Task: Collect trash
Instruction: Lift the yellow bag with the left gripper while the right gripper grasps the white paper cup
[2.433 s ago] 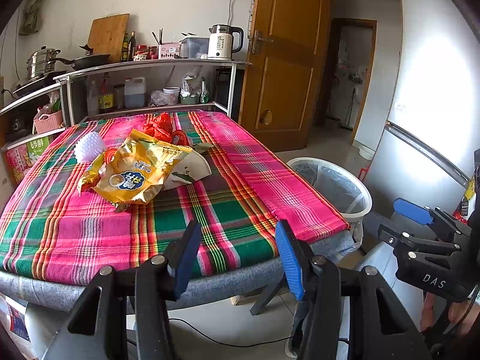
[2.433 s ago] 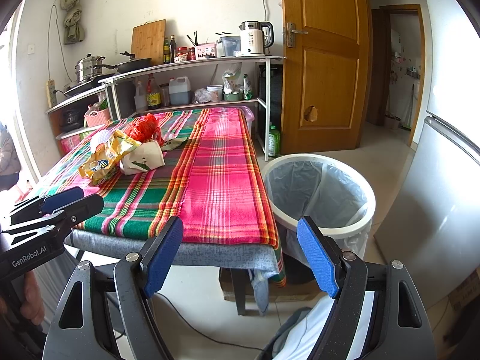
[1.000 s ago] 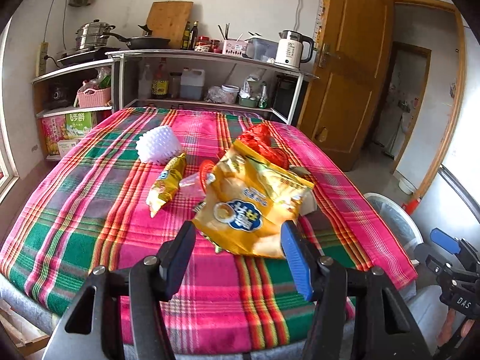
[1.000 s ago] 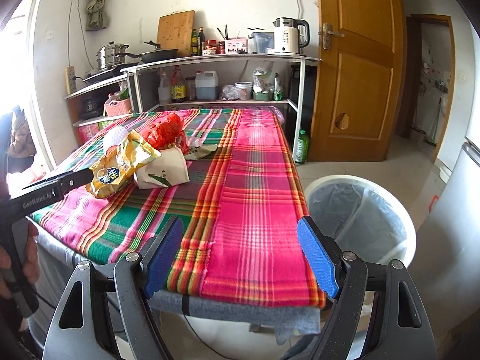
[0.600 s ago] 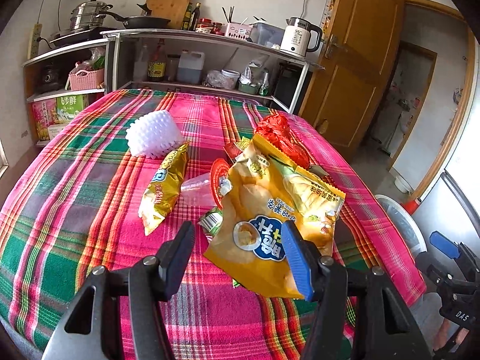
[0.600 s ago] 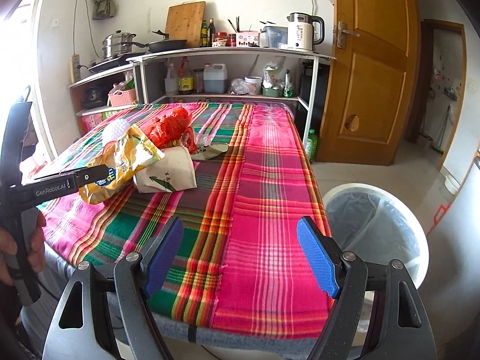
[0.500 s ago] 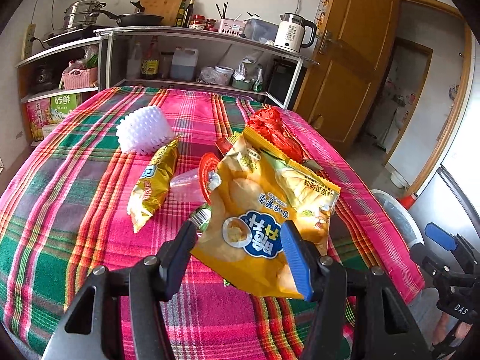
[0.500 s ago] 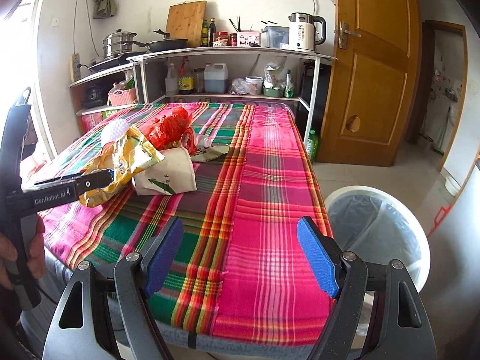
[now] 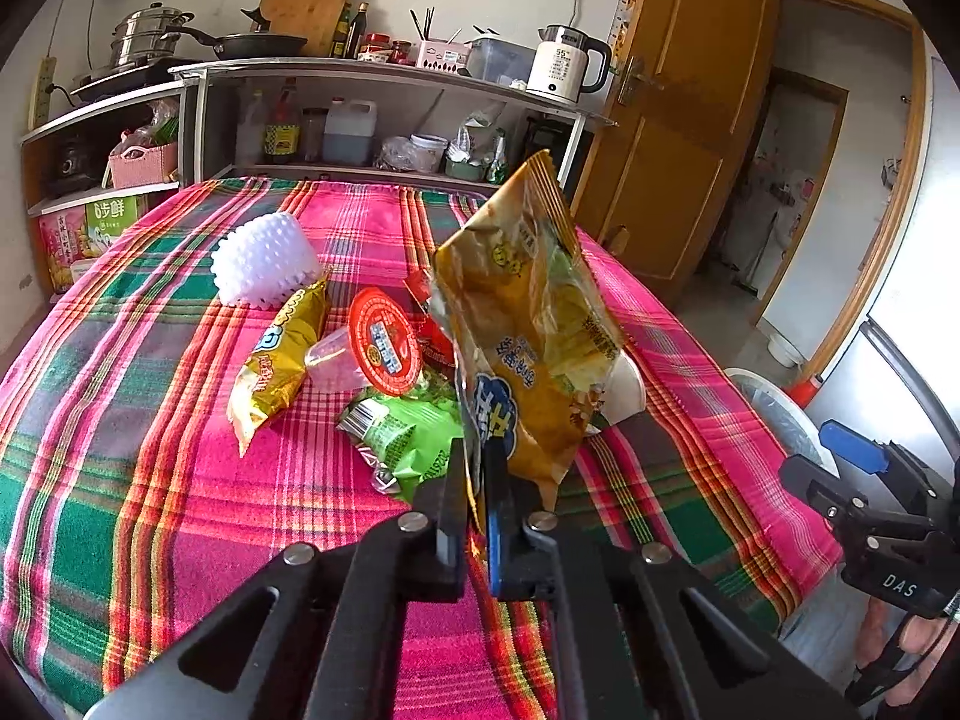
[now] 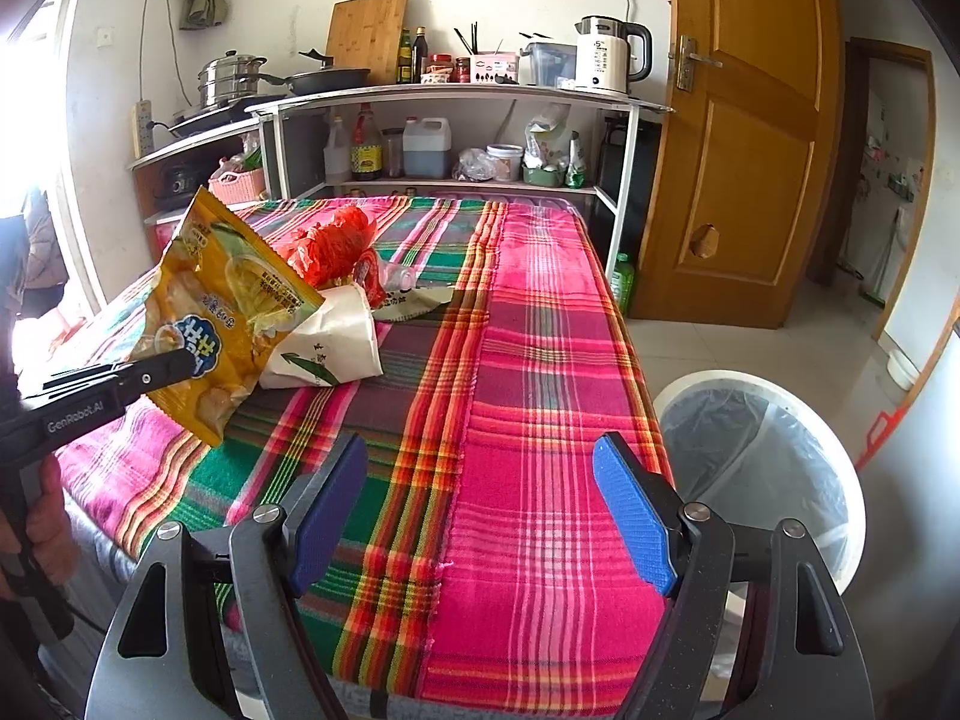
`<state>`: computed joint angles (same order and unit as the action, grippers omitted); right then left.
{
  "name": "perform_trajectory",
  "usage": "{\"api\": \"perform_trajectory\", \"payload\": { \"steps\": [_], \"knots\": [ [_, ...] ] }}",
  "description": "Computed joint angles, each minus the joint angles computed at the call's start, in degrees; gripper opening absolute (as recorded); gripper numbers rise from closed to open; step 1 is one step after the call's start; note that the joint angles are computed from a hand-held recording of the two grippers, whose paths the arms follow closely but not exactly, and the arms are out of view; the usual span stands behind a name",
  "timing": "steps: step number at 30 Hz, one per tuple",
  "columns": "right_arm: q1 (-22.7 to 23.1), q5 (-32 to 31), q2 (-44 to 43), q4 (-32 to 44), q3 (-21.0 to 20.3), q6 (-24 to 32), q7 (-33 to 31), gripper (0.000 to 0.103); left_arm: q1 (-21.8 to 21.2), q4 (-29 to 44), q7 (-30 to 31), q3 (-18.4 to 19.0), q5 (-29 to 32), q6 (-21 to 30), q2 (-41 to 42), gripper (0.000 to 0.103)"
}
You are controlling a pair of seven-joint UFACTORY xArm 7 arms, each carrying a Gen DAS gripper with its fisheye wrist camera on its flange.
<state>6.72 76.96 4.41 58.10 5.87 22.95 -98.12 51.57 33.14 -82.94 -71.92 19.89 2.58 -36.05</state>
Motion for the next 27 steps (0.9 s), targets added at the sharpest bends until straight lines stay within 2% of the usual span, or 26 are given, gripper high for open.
{"api": "perform_trajectory", "payload": {
  "steps": [7,14,18,21,24,27],
  "knots": [
    [-0.08,-2.95,1.43,2.1,0.38,2.82,3.29,0.072,-5.75,-3.21,-0.64,5.39,-1.71,-2.6,-4.27,0.002],
    [0.09,-9.77,6.01,7.57,2.23,6.58,9.35,0.062,-9.48,-5.41,-1.45,9.27,-2.3,-1.62,-7.48,0.002],
    [0.58,-14.91,9.95,11.62,3.76,7.82,13.39,0.06,-9.95,-6.3,-2.01,10.0,-2.06,-1.81,-7.85,0.002],
    [0.72,-20.51,13.07,14.86,4.72,9.81,18.05,0.052,-9.94,-6.93,-2.4,9.96,-2.0,-2.53,-8.03,0.002],
    [0.5,-24.84,15.37,17.17,5.92,11.03,21.09,0.048,-9.35,-7.13,-2.39,9.59,-1.99,-3.35,-7.73,0.002],
    [-0.12,-27.42,16.71,18.73,7.08,12.54,22.88,0.036,-8.7,-7.37,-2.21,9.2,-2.27,-4.34,-7.4,0.002]
  ]
}}
